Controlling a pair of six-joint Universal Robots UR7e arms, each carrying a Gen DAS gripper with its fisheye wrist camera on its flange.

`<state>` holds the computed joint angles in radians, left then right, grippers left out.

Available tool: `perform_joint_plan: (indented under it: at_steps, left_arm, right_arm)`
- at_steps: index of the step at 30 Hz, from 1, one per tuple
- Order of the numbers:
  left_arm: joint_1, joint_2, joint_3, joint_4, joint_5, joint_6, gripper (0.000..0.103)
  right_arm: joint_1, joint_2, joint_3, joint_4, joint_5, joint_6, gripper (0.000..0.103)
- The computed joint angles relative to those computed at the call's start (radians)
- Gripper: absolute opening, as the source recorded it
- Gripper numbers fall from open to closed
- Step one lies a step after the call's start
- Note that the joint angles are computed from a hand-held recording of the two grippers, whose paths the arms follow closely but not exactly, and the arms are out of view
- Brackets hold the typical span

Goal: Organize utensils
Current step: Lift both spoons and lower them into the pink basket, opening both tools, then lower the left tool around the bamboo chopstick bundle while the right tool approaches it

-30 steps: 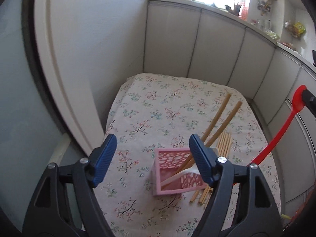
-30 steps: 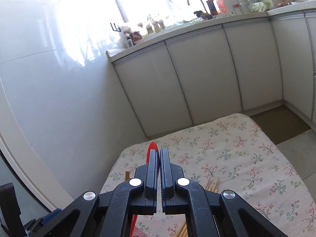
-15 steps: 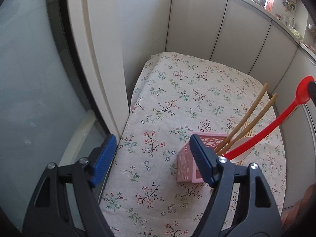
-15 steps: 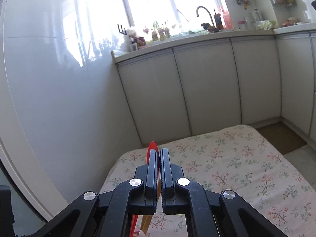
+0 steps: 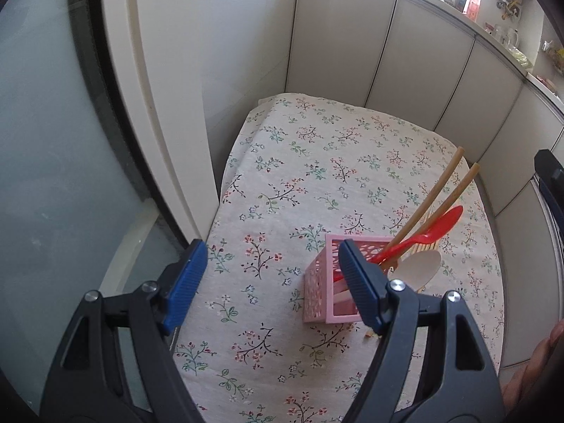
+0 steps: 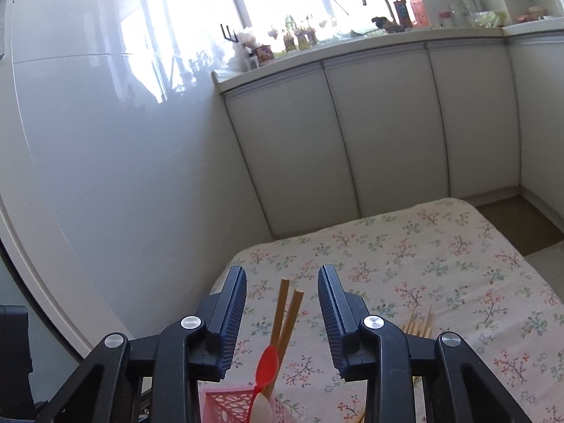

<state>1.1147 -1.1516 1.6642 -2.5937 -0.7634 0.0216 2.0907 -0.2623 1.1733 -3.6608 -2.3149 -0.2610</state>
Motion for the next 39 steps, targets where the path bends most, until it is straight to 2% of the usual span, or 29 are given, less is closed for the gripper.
perform_joint_plan:
  at_steps: [2, 4, 8, 13, 22, 27, 30, 35, 37, 39]
  left_arm:
    - [-0.007, -0.005, 0.009, -0.007, -0.001, 0.007, 0.077]
    - [-0.014, -0.01, 0.017, -0.012, -0.002, 0.015, 0.077]
    - [-0.037, -0.03, 0.046, -0.035, -0.02, 0.037, 0.077]
    - [-0.074, -0.044, 0.088, -0.093, -0.04, 0.112, 0.079]
    - [-0.14, -0.061, 0.149, -0.153, -0.112, 0.203, 0.083]
    - [-0.165, -0.04, 0.157, -0.126, -0.135, 0.225, 0.083]
    - [-0.17, -0.018, 0.137, -0.074, -0.156, 0.22, 0.083]
    - [-0.17, 0.053, 0.062, 0.082, -0.196, 0.153, 0.083]
    - [-0.168, 0.09, 0.034, 0.121, -0.208, 0.134, 0.079]
    - [-0.161, 0.141, -0.011, 0.165, -0.203, 0.112, 0.068]
  right_arm:
    - [0.001, -0.031, 0.04, 0.018, -0.005, 0.005, 0.041]
    - [0.001, -0.065, 0.085, 0.035, -0.016, 0.015, 0.049]
    - [-0.006, -0.133, 0.175, 0.07, -0.032, 0.038, 0.059]
    - [-0.02, -0.211, 0.279, 0.081, -0.062, 0.049, 0.072]
    - [-0.054, -0.344, 0.431, 0.096, -0.095, 0.091, 0.085]
    - [-0.088, -0.41, 0.498, 0.143, -0.128, 0.13, 0.088]
    - [-0.116, -0.453, 0.536, 0.191, -0.143, 0.195, 0.089]
    - [-0.176, -0.529, 0.584, 0.414, -0.143, 0.381, 0.089]
    - [-0.204, -0.556, 0.595, 0.496, -0.11, 0.445, 0.089]
    - [-0.227, -0.571, 0.601, 0.545, -0.085, 0.481, 0.089]
